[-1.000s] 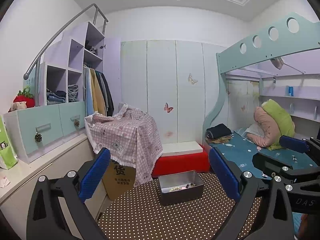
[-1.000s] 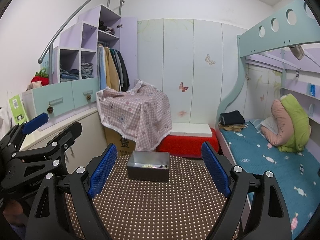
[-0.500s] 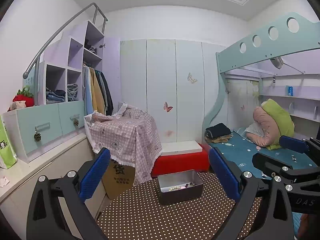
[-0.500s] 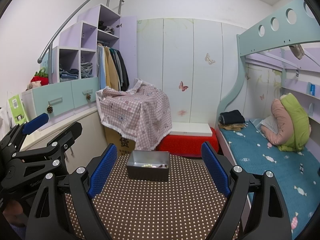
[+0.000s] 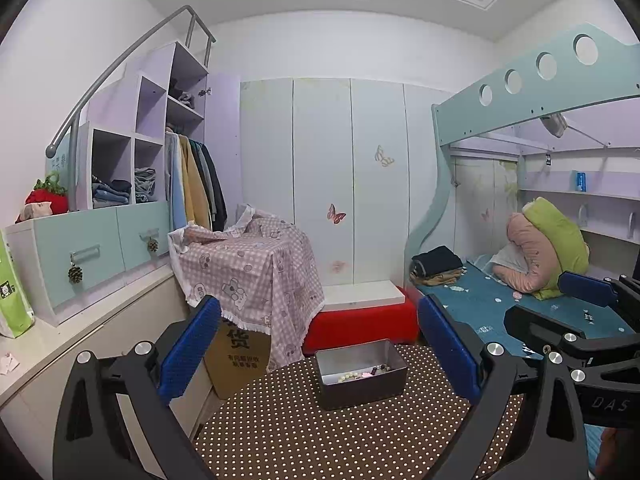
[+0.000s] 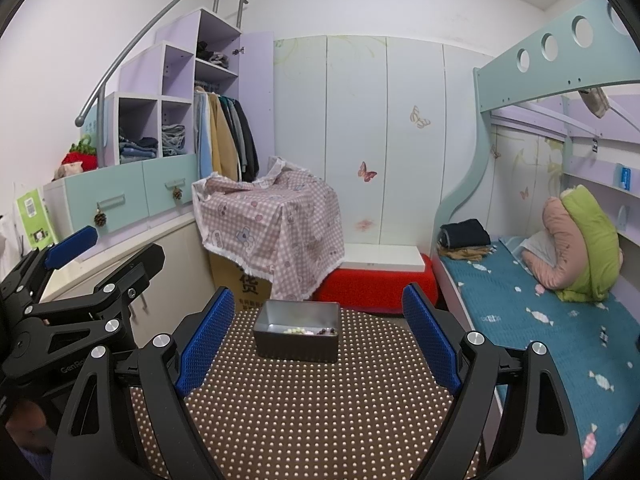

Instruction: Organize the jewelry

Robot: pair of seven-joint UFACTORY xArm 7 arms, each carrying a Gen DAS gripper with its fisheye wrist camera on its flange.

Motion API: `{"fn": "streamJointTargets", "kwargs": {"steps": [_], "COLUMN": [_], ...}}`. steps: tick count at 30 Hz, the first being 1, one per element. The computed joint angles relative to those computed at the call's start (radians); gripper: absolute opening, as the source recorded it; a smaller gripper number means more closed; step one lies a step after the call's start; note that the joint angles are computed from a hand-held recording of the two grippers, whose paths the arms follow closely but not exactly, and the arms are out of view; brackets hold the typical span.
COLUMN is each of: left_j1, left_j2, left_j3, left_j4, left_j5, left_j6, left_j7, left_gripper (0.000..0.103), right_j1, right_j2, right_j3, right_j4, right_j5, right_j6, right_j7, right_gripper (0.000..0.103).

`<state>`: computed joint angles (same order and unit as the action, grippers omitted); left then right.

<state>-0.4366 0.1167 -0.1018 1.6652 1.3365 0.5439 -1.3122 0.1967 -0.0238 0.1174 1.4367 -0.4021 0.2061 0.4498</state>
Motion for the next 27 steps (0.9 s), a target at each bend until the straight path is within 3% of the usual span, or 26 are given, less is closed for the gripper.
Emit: {"fn": "streamJointTargets", "kwargs": {"steps": [27], "left_j1": [0.001], "left_j2": [0.005], "left_j3": [0.005], "left_j4": [-0.001], "left_j5": [0.003], "left_j6": [-0.009], "left_j7": [-0.005], "left_gripper": [0.096], "right_j1": [0.000], "right_j2": [0.001], "right_j3": [-0.002], "right_j4": [0.000], "right_j5": [0.017], "right_j6": [0.001], "right_j7": [-0.014], "right_gripper": [0.083]}}
